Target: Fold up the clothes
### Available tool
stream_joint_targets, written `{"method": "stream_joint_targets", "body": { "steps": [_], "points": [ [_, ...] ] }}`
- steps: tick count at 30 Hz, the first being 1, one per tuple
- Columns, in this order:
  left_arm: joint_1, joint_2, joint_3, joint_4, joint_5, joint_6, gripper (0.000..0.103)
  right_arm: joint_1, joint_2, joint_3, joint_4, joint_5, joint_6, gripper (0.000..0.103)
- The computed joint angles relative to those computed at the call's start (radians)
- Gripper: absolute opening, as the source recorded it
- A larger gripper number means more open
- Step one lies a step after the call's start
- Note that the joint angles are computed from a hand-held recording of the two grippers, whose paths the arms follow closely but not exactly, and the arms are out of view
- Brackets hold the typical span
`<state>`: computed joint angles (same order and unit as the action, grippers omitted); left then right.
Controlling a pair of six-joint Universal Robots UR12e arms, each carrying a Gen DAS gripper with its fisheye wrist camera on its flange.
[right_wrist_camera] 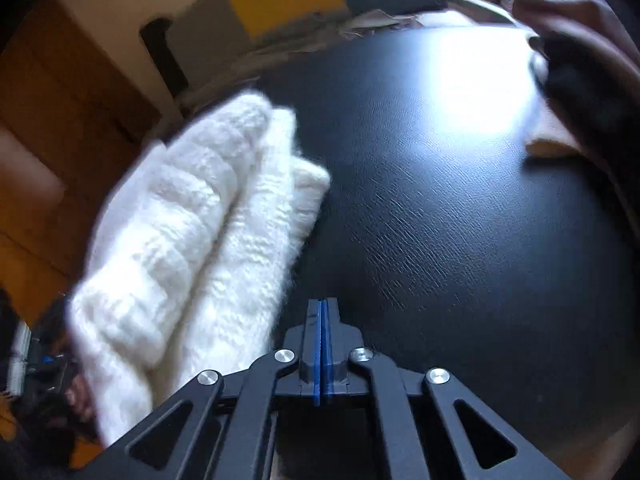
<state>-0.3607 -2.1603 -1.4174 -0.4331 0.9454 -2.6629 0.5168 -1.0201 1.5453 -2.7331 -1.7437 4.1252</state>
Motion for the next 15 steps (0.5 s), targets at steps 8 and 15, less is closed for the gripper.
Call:
{"method": "stream_joint_targets", "body": {
  "steps": [8, 15],
  "points": [
    [-0.001, -0.005, 0.020, -0.025, -0.032, -0.044, 0.046, -0.027, -0.018, 0.063, -0.421, 0.154, -0.009, 0.038],
    [-0.003, 0.009, -0.014, 0.038, -0.002, -0.070, 0.046, -0.029, 0.037, -0.043, -0.280, 0.232, -0.050, 0.045]
  ]
}}
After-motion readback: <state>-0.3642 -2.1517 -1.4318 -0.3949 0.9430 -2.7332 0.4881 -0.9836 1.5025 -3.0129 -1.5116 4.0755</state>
